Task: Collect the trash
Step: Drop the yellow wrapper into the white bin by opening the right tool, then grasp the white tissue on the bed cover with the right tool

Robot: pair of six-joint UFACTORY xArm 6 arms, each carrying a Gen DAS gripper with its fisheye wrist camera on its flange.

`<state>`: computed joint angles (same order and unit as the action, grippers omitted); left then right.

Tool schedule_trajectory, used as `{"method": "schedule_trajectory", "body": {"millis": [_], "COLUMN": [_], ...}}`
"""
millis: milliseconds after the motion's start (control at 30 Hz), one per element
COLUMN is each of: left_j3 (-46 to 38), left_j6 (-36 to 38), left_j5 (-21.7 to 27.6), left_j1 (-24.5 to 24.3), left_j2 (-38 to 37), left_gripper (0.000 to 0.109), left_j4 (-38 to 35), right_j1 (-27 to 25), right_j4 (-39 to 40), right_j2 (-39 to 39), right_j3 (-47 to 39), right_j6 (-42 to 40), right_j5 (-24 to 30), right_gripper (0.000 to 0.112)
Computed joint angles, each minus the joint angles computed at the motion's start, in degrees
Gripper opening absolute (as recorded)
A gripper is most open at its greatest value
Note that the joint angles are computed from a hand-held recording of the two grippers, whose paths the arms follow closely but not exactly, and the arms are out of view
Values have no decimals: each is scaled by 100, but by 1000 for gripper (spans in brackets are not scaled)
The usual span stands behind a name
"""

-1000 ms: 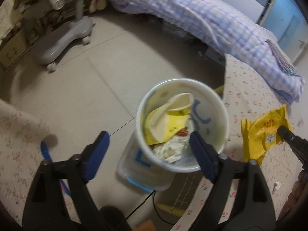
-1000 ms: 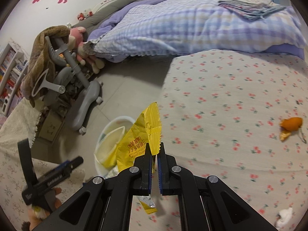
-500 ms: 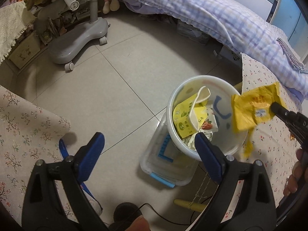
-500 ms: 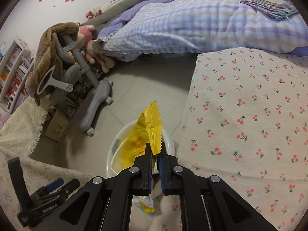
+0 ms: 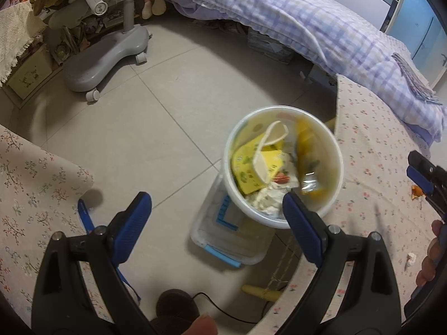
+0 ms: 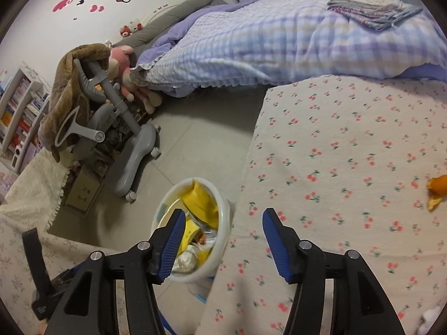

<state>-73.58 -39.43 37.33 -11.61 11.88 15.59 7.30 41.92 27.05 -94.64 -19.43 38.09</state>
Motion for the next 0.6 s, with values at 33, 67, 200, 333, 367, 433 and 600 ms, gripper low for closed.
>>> {"method": "schedule_trajectory", "body": {"millis": [33, 67, 200, 333, 367, 433, 600], "left_j3": [-15, -19, -49, -80, -87, -85, -41], "left_j6": [30, 91, 443, 613, 697, 820, 1086], "left_j5": [-12, -43, -122, -78, -66, -49, -86], "left_j1": [-30, -69, -220, -374, -410, -473, -616], "left_j2": [7, 7, 26, 58, 69, 68, 5], "left_gripper": [95, 97, 102, 102, 102, 102, 102], "left_j4": [-43, -105, -403, -550, -621, -704, -914], "right_j1": [-22, -52, -198, -442, -528, -706, -1124], "right_j4": [-21, -61, -372, -706, -749, -838, -1318], "right_j2": [-90, -216, -695, -1107, -1220, -1420, -1684], "right_j3": [96, 241, 827, 1321, 1454, 1698, 2075], "right_j6": [-33, -81, -268, -366, -404, -457, -372], "right_j5": [-8, -39, -176, -211, -219, -232, -53], "right_gripper": [64, 65, 71, 72, 72, 74, 79]}}
